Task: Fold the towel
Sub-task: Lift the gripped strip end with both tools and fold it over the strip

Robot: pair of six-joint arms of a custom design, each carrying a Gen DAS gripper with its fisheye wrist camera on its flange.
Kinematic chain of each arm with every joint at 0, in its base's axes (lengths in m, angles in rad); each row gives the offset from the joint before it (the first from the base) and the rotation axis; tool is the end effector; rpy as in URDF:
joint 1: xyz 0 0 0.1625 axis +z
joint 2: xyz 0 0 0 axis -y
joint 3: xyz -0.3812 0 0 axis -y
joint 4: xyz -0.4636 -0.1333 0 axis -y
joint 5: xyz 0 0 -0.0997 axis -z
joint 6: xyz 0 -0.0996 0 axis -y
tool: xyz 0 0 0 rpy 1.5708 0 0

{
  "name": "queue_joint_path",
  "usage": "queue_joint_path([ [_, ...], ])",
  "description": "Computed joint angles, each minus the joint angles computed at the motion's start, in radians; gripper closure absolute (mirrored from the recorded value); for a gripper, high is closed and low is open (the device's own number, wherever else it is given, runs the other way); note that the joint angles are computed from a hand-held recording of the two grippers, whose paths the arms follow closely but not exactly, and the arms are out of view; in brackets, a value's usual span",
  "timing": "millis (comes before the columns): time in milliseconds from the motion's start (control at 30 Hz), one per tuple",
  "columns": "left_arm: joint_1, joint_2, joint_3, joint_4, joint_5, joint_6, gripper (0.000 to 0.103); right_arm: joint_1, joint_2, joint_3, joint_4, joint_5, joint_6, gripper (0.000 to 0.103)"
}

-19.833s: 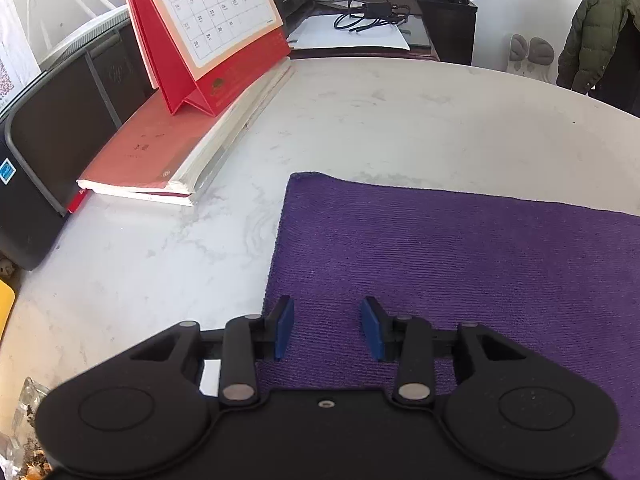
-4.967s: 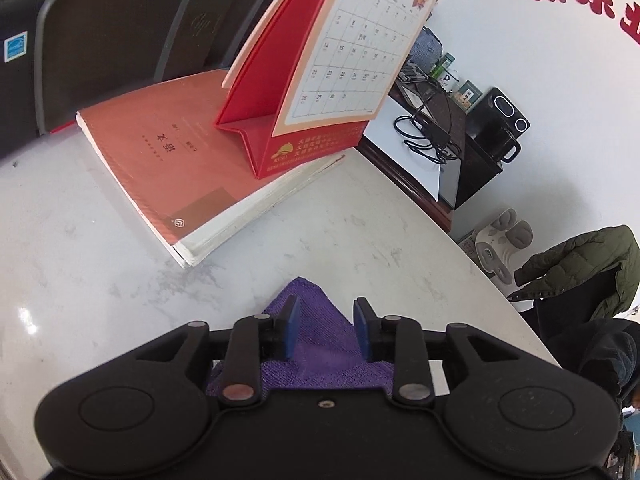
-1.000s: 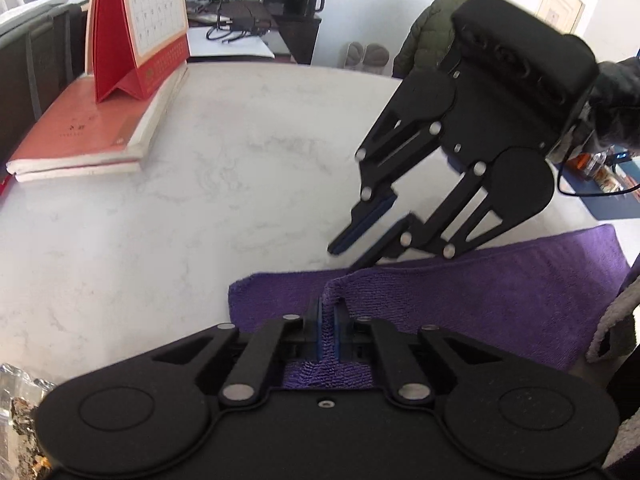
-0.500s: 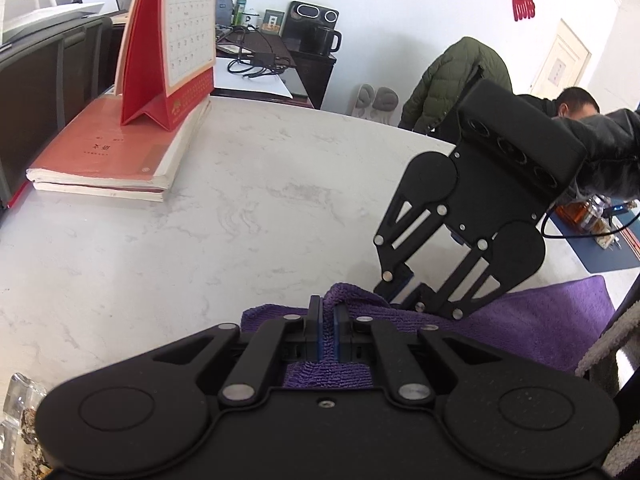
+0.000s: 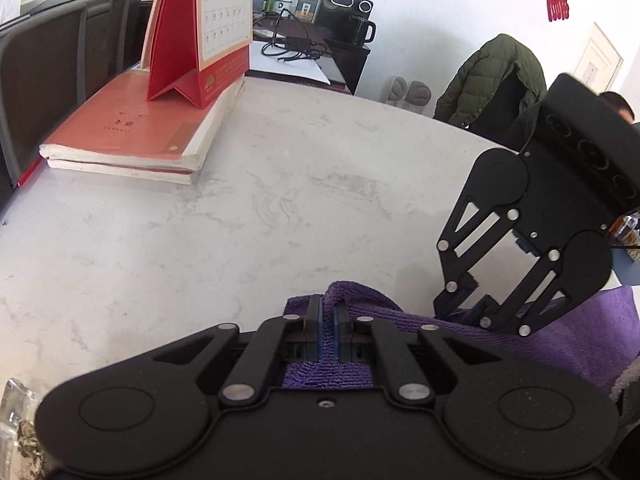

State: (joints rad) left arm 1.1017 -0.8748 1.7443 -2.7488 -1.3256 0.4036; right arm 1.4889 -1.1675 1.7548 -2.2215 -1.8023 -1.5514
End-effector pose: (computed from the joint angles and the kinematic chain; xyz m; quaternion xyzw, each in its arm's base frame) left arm -0.1615 -0.6669 0.0391 0.3975 0.8968 -0.1564 0.1158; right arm 0.0576 -0.6481 0.1658 0.6629 -0.7391 -0.0626 0.1020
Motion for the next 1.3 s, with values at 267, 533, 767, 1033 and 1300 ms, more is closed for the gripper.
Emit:
queue_joint_path([
  [267,-0.001,0.025,0.010,-0.048,0.037,-0.028,0.097,0.002,-0.008,0.011,-0.013,-0.006,-0.002,0.096],
  [533,-0.010,0.024,0.034,-0.102,0.067,-0.040,0.095,-0.002,-0.017,0.023,-0.028,0.000,0.008,0.096],
  [767,-0.019,0.020,0.047,-0.122,0.097,-0.044,0.095,0.001,-0.046,0.038,-0.109,0.008,0.104,0.087],
  [1033,-0.028,0.016,0.060,-0.142,0.132,-0.051,0.094,0.011,-0.078,0.088,-0.205,0.121,0.193,0.087],
  [1300,-0.048,0.017,0.075,-0.201,0.239,-0.057,0.091,0.027,0.006,0.119,-0.323,0.012,0.193,0.087],
])
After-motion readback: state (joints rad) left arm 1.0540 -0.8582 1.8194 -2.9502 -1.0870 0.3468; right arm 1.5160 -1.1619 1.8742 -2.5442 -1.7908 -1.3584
